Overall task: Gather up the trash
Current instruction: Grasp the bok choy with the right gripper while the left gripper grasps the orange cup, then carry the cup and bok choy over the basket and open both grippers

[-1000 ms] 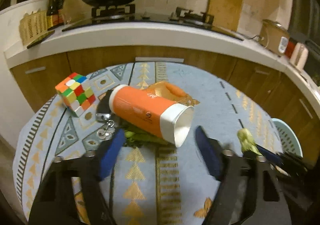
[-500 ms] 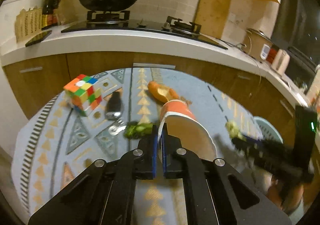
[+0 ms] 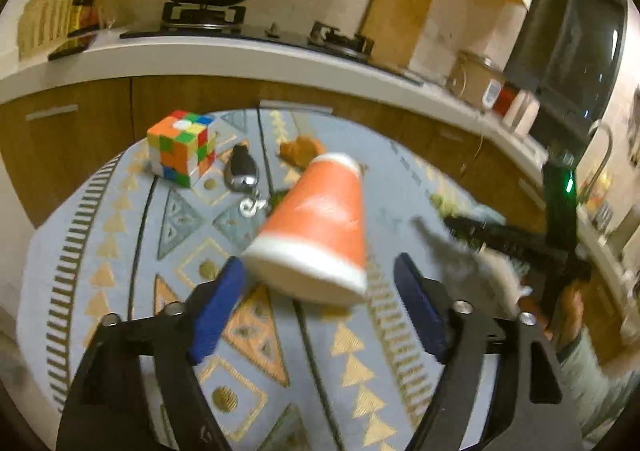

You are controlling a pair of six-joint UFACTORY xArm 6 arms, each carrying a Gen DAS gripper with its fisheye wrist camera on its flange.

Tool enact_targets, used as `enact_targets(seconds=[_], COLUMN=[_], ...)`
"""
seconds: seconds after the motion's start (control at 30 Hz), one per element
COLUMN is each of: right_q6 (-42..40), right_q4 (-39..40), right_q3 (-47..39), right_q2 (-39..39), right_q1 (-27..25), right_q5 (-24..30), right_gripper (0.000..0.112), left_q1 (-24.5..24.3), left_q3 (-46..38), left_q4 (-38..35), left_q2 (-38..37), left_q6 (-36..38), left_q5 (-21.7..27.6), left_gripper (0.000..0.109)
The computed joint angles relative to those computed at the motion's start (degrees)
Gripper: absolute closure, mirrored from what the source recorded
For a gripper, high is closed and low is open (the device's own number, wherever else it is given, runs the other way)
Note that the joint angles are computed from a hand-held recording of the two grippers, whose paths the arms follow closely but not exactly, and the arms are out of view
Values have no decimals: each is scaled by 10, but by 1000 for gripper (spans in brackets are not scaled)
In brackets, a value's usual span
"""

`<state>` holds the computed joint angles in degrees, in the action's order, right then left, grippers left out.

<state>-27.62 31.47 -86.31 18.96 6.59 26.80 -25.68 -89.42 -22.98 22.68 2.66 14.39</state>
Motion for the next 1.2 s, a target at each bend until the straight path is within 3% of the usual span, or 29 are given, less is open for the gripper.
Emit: enact_targets(seconds=[0.07, 0.17, 0.3, 0.5, 0.57, 0.83, 1.03, 1.2], right_q6=[3, 4, 0, -5, -9, -25, -53, -58], right_q4=[-2, 2, 3, 10, 15, 27, 58, 69], right_q3=[-1, -2, -3, -4, -6, -1, 18, 50], right_q2=[1, 2, 2, 2, 3, 0, -15, -43], right_q1=[0, 0, -1, -2, -3, -3, -3, -9], right_q5=[1, 0, 3, 5, 9, 5, -15, -43], right_gripper=[92, 92, 92, 92, 92, 92, 92, 92], left_q1=[5, 16, 26, 15, 9, -11, -27, -43], left_q3=[-32, -80, -150, -192, -199, -202, -219, -280], left_q4=[-11, 97, 178, 60, 63, 109, 149, 130], left_q2=[21, 58, 108, 144, 150, 153, 154, 178], left_q6=[-12, -126, -204, -111, -112, -148, -175, -136], left_q5=[11, 29, 83, 106, 101, 73, 61, 74], left_gripper=[32, 31, 31, 28, 31, 62, 64, 64])
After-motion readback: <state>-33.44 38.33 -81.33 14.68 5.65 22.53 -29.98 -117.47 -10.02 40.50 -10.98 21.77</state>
